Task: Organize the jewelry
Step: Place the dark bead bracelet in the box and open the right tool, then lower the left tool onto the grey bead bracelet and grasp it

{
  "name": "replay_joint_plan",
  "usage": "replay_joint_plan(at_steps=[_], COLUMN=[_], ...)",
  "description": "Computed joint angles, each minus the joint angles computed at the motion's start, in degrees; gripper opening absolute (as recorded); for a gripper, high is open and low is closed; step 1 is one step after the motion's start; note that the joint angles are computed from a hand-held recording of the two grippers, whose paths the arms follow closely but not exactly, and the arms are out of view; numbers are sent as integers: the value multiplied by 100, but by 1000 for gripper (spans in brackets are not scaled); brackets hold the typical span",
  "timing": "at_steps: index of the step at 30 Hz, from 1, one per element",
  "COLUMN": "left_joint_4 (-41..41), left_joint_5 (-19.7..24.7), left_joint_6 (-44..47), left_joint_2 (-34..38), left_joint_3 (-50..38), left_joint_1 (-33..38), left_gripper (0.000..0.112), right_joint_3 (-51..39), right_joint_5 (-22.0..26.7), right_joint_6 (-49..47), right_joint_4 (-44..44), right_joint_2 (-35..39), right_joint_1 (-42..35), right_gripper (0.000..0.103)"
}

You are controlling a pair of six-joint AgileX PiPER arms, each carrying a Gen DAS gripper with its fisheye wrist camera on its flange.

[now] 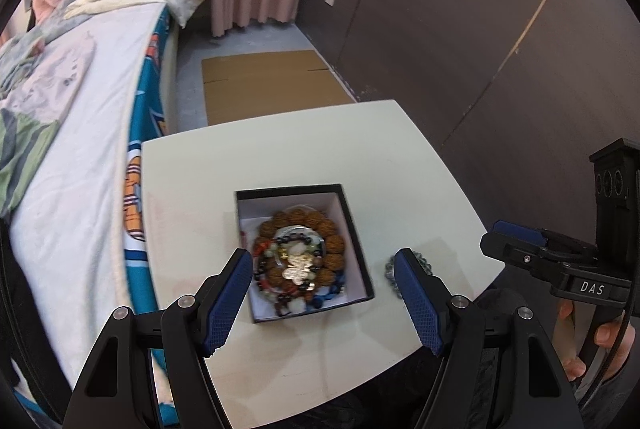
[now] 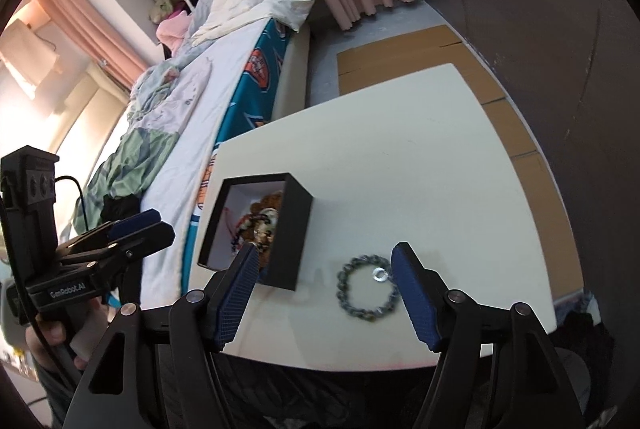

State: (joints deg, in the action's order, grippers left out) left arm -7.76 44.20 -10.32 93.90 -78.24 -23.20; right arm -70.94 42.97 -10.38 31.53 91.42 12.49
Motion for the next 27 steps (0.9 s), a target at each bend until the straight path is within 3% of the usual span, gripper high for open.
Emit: replay_joint_plan(at_steps=[10,15,19,23,26,27], left_joint_4=[240,415,568,775,746,784], left_joint_5=[107,23,-123,-287,-371,-390], left_joint_6=[-578,-932,-1254,-1693,-1846,-1905], left_joint_2=[419,479,482,573,711,765], left_joint_3=[-204,-111,68,197,211,195], left_joint_1=[-616,-935,-1164,-1329,-1385,-1422], left_gripper=[74,71,69,65,62,62], right_joint_3=[731,1170,1502,1511,1551,1611], right_joint_5=[-166,-823,-1073,-856,-870,-848], right_joint_6=[-705,-646,-1348,-1716,-1576,-1799], right_joint_4=[486,-24,373,427,69,248], right_joint_2=[-220,-536,-772,-757,-777,-810], right_joint_1=[-700,-642,-778,-877,-835,-911], right_gripper=[69,69,69,70,94,97])
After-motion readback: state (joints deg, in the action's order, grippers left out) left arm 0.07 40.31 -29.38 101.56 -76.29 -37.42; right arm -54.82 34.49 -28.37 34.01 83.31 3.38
